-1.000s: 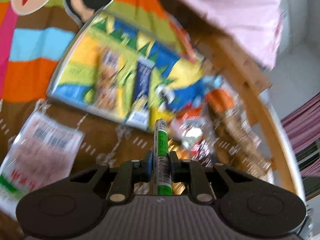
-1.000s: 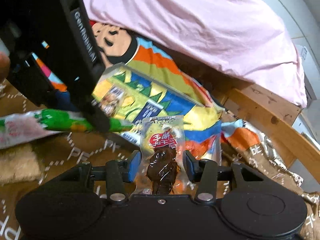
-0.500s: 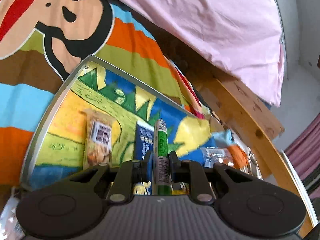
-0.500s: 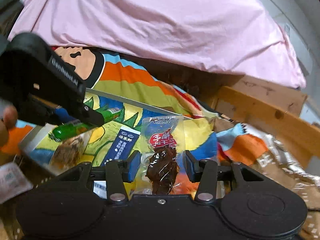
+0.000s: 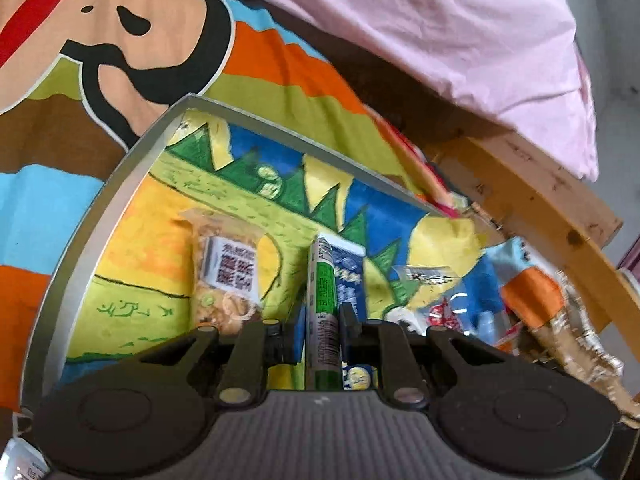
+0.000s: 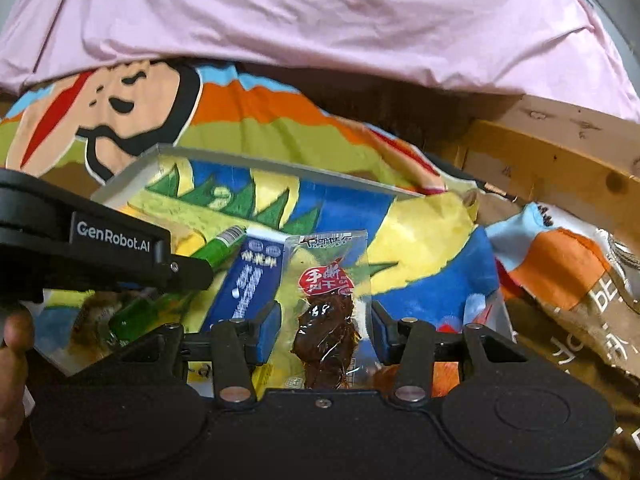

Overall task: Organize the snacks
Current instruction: 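Open the right tool over the tray while the left tool releases the tube inside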

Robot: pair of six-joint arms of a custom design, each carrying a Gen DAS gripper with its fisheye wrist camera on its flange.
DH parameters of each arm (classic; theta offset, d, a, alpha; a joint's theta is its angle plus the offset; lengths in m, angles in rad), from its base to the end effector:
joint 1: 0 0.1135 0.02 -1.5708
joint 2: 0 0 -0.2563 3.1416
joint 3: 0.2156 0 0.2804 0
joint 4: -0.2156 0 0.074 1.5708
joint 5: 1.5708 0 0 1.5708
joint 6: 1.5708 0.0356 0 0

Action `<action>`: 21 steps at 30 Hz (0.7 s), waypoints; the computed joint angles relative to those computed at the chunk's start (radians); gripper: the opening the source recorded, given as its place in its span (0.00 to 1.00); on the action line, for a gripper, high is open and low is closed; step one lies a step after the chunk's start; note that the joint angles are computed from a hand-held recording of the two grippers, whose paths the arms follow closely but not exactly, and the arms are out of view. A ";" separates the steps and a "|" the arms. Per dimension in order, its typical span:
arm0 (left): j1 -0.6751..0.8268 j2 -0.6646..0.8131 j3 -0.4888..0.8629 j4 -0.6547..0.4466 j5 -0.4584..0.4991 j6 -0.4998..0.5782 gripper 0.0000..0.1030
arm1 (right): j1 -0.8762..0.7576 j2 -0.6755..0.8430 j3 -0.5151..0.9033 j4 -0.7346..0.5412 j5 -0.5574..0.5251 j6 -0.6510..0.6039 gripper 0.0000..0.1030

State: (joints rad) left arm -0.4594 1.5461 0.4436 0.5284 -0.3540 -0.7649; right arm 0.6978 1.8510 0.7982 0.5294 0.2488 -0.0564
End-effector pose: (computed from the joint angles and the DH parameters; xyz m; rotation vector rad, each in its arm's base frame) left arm 0.2573 -0.1135 0.0941 -0.5253 2.0592 -0.3518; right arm 0.2911 0.2327 0.0973 -0.6244 1.9832 0.1314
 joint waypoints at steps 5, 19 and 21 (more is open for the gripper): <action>0.014 0.010 0.005 -0.005 0.022 0.005 0.18 | 0.000 0.024 0.012 -0.017 -0.003 -0.009 0.48; 0.010 -0.065 0.013 -0.120 0.031 -0.020 0.28 | -0.024 -0.042 -0.012 -0.072 -0.035 0.045 0.67; 0.000 -0.123 0.005 -0.169 0.011 -0.025 0.33 | -0.030 -0.085 -0.030 -0.083 -0.039 0.064 0.71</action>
State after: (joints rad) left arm -0.4595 1.4233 0.4482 0.3599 -0.3426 -0.7898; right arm 0.6675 1.7663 0.7683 0.4463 0.2102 0.0071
